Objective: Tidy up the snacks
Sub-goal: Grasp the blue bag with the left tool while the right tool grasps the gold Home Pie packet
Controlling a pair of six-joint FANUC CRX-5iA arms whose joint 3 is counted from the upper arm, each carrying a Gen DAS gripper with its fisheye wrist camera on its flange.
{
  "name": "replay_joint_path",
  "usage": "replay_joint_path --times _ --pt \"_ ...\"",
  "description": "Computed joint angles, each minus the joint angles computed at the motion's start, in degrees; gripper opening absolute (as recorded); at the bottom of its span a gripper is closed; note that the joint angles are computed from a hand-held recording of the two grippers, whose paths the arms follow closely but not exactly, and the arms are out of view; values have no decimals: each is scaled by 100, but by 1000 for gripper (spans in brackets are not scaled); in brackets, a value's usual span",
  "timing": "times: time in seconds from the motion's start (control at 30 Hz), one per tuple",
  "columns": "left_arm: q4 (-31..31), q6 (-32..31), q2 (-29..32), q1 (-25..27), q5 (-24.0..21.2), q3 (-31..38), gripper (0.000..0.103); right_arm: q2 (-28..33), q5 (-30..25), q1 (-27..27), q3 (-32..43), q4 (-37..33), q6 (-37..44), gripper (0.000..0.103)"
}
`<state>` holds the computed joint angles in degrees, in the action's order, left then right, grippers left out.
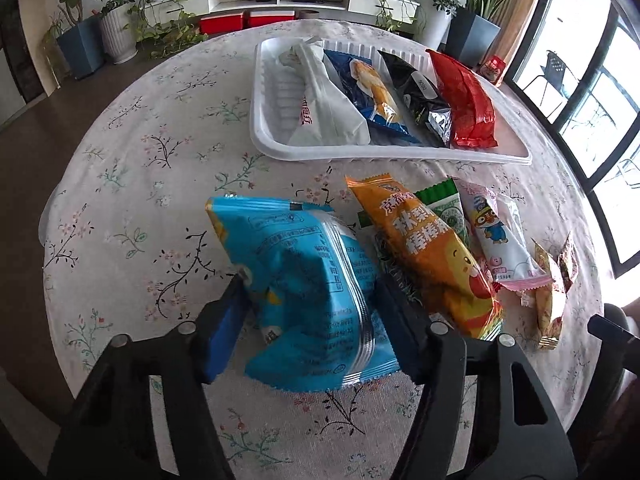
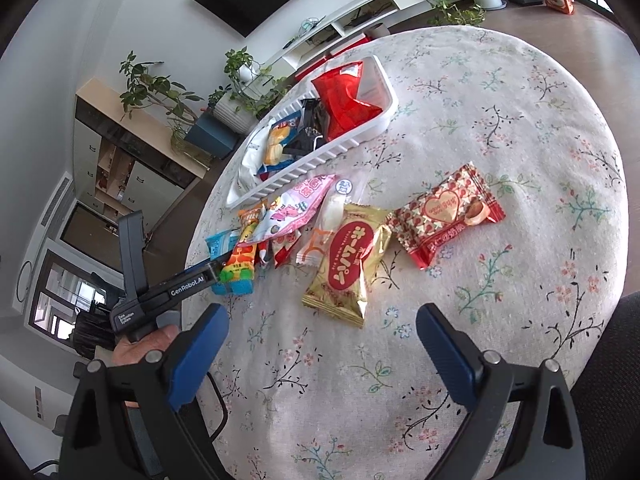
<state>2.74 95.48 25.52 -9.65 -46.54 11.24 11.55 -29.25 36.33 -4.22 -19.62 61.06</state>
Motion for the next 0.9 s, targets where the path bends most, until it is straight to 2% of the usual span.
replay_joint_path --times 0.2,0.27,0.43,0.7,0.9 --pt "363 -341 -6 107 126 -116 52 29 -1 133 -66 558 -377 96" --pt "521 -518 -63 133 208 -241 45 58 -50 169 -58 730 -486 95" --pt "975 -929 -245 220 553 -650 39 115 -102 292 -99 1420 -936 92" --pt "1596 -1403 -660 338 988 -1399 33 421 -597 218 367 1339 -836 78" --pt "2323 -2017 -1105 387 1277 -2151 33 776 -999 211 845 1266 -692 75"
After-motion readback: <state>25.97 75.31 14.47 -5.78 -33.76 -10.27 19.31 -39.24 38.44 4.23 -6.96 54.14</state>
